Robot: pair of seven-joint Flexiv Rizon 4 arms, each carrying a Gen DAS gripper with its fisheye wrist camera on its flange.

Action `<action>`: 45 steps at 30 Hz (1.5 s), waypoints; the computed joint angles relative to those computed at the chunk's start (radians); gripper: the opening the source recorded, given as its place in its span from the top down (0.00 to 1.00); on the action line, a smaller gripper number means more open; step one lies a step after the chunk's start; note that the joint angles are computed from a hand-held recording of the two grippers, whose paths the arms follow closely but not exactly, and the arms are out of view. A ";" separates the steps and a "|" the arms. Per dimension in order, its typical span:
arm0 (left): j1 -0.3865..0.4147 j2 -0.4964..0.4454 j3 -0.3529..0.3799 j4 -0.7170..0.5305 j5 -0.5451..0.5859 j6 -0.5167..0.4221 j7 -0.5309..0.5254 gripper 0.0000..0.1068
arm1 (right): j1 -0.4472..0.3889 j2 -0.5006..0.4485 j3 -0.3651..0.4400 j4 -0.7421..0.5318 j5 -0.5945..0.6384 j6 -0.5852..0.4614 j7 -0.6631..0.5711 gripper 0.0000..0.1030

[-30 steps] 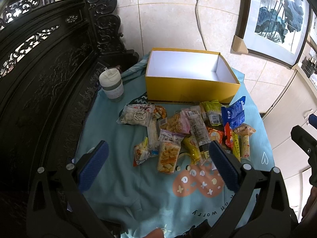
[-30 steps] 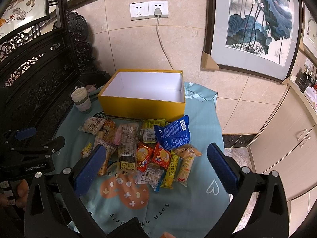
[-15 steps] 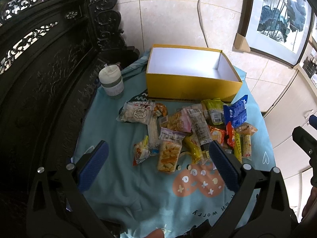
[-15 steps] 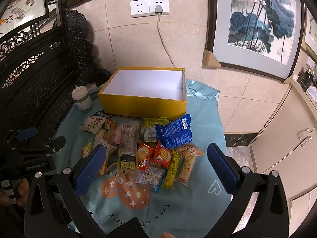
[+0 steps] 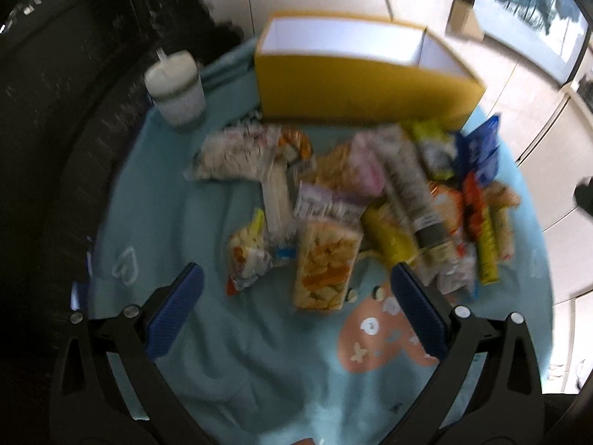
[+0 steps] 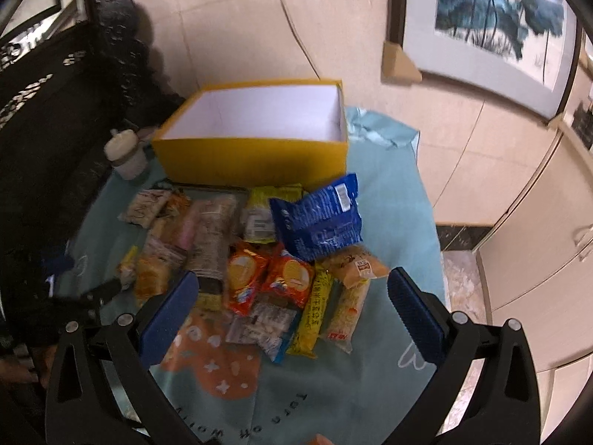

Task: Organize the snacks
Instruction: 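Grasp the cracker pack with the left tool while the right tool grasps the blue bag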

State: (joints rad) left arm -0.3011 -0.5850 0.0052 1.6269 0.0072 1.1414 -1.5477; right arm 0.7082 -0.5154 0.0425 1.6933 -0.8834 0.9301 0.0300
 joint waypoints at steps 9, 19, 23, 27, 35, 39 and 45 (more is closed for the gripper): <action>-0.009 -0.127 0.007 -0.044 0.006 0.006 0.013 0.06 | -0.041 -0.161 -0.031 -0.145 0.069 -0.001 -0.176 0.01; -0.052 -0.213 0.043 -0.091 0.005 0.091 -0.011 0.06 | -0.050 -0.312 -0.073 -0.297 0.204 0.024 -0.398 0.23; 0.024 -0.208 -0.064 -0.046 -0.045 0.137 0.064 0.29 | -0.045 -0.296 -0.084 -0.261 0.213 0.094 -0.416 0.52; 0.149 -0.189 -0.222 0.052 -0.149 0.223 0.192 0.55 | -0.026 -0.269 -0.120 -0.205 0.182 0.181 -0.390 0.89; 0.182 -0.172 -0.279 0.116 -0.264 0.260 0.307 0.57 | -0.021 -0.256 -0.107 -0.171 0.214 0.211 -0.394 1.00; 0.132 -0.165 -0.226 0.103 -0.262 0.237 0.315 0.57 | -0.012 -0.250 -0.118 -0.162 0.208 0.243 -0.378 1.00; 0.112 -0.143 -0.204 0.119 -0.278 0.232 0.294 0.57 | -0.052 -0.242 -0.092 -0.139 0.252 0.345 -0.378 1.00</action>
